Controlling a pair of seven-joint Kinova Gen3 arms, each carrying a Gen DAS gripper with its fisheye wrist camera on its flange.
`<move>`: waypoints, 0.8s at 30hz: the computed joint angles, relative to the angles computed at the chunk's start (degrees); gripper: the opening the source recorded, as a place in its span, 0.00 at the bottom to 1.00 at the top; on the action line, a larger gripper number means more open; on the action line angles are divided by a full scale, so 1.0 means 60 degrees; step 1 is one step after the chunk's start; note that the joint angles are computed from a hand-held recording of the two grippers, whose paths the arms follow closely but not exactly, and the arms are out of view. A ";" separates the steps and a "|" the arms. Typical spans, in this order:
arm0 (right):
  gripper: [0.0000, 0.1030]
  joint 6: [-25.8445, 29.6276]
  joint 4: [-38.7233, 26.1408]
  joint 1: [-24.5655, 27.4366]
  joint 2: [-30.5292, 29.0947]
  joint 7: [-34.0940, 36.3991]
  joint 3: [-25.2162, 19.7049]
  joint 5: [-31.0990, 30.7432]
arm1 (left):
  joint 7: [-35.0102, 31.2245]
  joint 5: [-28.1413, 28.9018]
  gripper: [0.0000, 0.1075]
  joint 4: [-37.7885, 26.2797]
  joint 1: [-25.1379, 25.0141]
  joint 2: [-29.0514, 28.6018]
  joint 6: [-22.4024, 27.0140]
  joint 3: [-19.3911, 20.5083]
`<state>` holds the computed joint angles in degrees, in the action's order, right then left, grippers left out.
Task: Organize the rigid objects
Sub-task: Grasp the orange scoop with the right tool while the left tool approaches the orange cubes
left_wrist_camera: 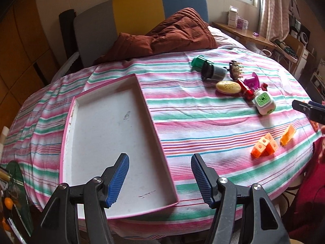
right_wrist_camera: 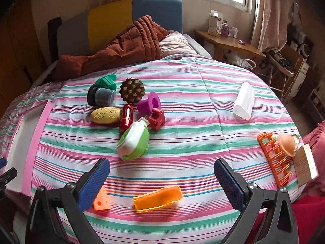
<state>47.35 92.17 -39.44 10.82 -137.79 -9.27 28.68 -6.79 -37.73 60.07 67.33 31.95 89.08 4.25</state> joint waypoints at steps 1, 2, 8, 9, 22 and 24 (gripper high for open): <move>1.00 -0.0201 0.0128 0.0179 -0.0044 0.0233 0.0087 -0.0388 | -0.0143 -0.0010 0.60 -0.0047 -0.0017 0.0041 -0.0086 0.0046; 1.00 -0.0448 0.0310 0.0221 -0.0110 0.0311 0.0291 -0.0740 | -0.0264 -0.0007 0.60 -0.0107 -0.0028 0.0087 -0.0126 0.0061; 0.94 -0.0168 0.0198 0.0894 0.0309 0.1500 -0.0203 -0.1966 | -0.1173 0.0043 0.60 -0.0757 0.0029 0.0529 -0.0191 -0.0035; 0.91 -0.0004 0.0126 0.0733 0.0399 0.1614 -0.0192 -0.1813 | -0.1279 0.0077 0.60 -0.0815 0.0032 0.0562 -0.0268 -0.0065; 0.67 0.0545 -0.0088 0.0231 0.0704 0.1355 0.0457 -0.1987 | -0.2737 0.0787 0.60 -0.1620 -0.0221 0.1093 -0.1259 -0.0262; 0.67 0.0422 0.0121 -0.0249 0.0493 0.0789 0.0812 -0.1368 | -0.3079 0.0818 0.60 -0.1853 -0.0199 0.1269 -0.1306 -0.0337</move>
<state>49.88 92.90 -40.93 13.78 -133.06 -4.40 20.47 -25.26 -32.82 48.95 66.13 39.57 81.24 2.23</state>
